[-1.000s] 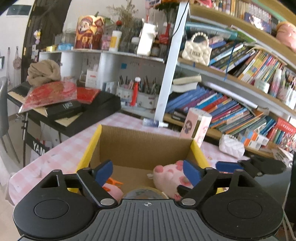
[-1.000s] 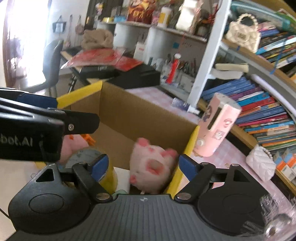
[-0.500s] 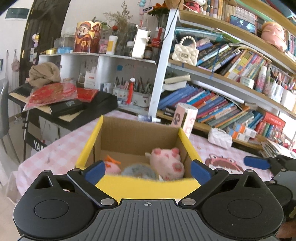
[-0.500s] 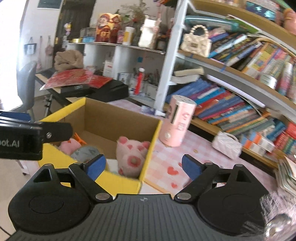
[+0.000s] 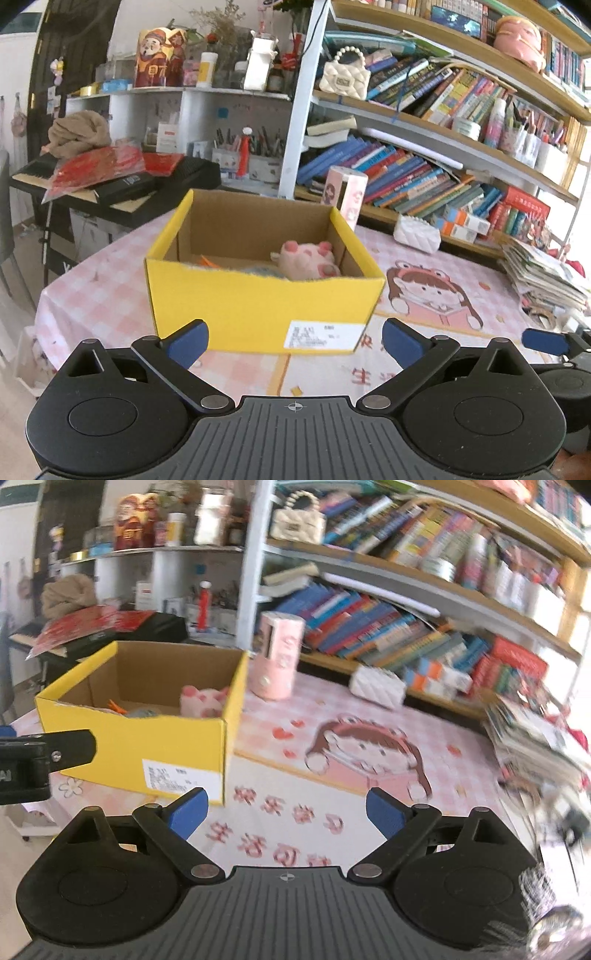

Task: Organize objects
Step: 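Withdraw both open tools away from the yellow box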

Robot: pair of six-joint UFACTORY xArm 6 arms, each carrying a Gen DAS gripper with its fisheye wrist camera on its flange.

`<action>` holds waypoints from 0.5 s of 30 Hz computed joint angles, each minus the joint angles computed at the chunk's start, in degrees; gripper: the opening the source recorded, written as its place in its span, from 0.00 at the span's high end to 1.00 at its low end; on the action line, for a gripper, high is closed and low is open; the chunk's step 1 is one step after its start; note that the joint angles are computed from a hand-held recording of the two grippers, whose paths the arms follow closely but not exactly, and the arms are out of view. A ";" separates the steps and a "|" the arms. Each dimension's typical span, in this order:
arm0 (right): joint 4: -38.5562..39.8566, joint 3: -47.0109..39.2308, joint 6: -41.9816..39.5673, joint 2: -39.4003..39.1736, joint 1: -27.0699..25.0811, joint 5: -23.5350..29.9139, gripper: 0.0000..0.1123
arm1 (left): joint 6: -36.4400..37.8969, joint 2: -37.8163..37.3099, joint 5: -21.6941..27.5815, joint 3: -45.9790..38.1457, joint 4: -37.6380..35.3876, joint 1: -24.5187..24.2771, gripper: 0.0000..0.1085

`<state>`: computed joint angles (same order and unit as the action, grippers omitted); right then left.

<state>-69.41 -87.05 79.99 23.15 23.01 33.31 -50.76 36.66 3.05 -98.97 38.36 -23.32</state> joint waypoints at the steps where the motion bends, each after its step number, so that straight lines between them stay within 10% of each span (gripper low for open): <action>1: 0.18 0.84 1.14 -0.62 0.25 0.95 0.17 | 0.33 -0.47 0.26 0.69 -0.26 -0.17 0.07; 15: 1.68 10.52 11.27 -7.71 4.06 10.11 0.10 | 9.64 -5.16 0.17 8.53 -4.77 -3.15 0.06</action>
